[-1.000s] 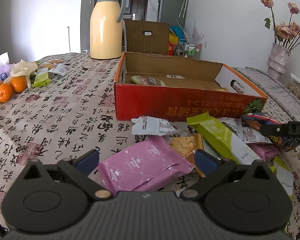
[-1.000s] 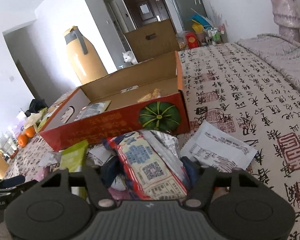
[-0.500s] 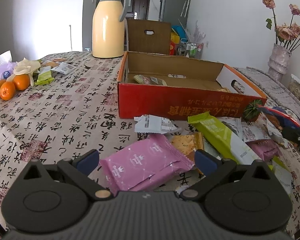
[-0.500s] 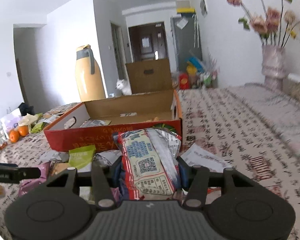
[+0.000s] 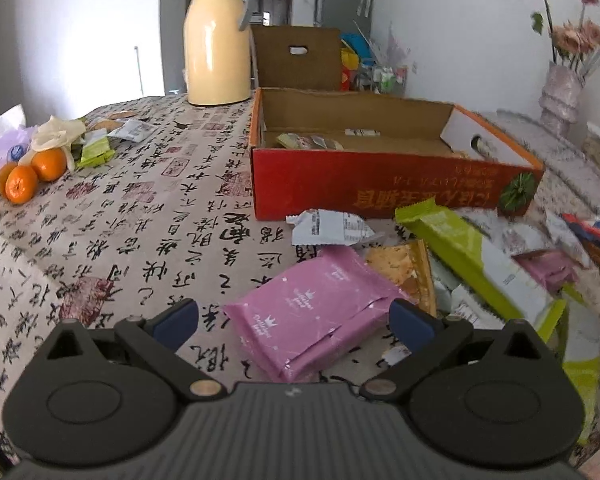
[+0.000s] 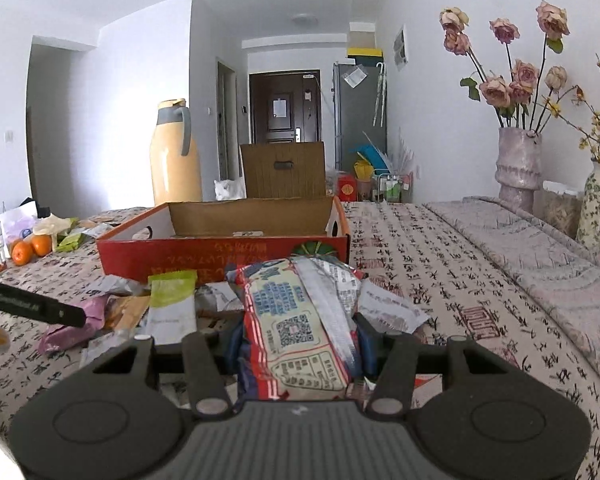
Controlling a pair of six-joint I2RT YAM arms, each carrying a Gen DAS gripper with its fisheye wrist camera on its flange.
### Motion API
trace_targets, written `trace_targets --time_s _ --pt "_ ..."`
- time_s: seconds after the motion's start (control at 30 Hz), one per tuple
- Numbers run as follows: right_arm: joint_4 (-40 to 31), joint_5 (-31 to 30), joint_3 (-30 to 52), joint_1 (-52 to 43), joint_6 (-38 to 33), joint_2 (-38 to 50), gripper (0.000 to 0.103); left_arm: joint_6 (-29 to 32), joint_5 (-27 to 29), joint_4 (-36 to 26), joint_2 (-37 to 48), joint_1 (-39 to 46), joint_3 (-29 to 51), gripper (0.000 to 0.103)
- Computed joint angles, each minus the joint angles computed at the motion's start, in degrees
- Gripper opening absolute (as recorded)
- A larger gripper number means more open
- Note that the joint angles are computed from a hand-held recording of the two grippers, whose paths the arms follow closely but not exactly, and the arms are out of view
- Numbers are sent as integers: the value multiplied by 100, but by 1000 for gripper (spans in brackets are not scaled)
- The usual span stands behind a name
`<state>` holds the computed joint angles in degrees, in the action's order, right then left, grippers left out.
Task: Organize snacks
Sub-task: 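Grasp the QR-code cracker bag with the right tool while the left tool grasps the pink packet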
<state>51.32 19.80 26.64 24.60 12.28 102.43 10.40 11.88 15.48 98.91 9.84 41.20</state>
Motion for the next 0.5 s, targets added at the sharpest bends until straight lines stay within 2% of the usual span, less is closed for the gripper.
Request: trace_targets --time_s 0.23,0.5 --pt "-13 109 38 120 92 44 52 817 119 -169 282 3 265 103" --pt "-100 162 120 163 118 89 52 1108 331 -575 912 21 970 103"
